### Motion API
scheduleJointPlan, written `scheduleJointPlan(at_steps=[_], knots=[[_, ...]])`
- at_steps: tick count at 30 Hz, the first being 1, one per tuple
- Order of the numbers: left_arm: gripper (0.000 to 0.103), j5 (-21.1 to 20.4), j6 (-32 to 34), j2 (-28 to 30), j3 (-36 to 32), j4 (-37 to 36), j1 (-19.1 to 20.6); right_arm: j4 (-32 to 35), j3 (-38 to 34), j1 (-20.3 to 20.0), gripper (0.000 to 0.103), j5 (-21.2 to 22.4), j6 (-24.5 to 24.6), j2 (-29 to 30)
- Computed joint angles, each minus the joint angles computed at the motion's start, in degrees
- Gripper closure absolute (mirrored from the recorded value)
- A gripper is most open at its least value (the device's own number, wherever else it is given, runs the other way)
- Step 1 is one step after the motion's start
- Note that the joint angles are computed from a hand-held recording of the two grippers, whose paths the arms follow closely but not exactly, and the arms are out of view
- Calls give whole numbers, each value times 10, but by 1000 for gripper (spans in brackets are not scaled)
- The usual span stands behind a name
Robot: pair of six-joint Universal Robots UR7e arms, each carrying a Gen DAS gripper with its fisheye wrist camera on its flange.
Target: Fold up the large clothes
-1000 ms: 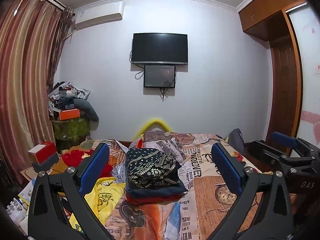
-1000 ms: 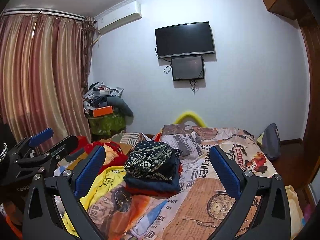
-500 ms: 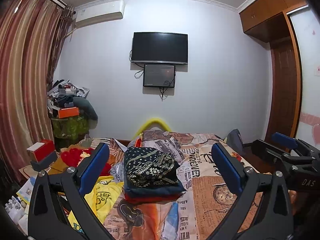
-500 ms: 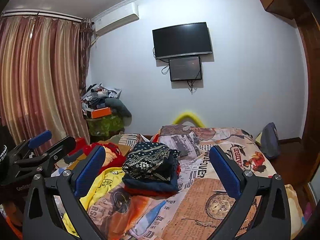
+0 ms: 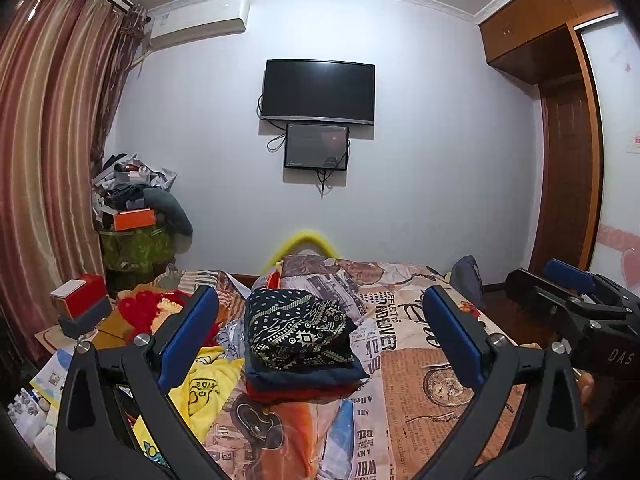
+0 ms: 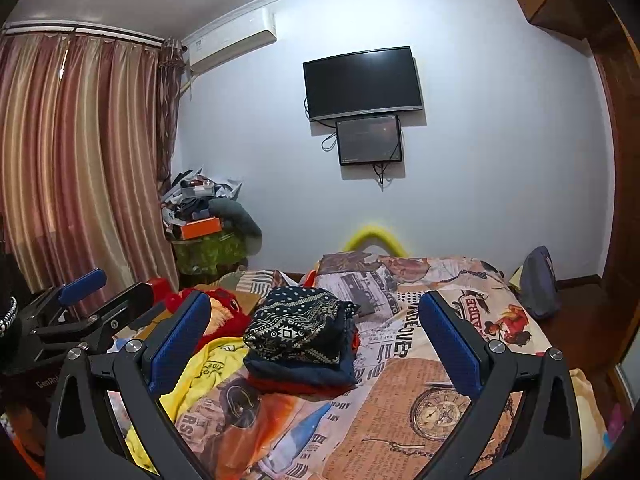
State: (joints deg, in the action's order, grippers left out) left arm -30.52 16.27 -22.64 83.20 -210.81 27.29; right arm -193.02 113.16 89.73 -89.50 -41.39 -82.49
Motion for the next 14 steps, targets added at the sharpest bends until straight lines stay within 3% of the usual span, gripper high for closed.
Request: scheduleJointPlan(at_steps=[14], knots=[[0,2,-16,-3,9,12,-3,-2,2,4,0,-4,4,1]])
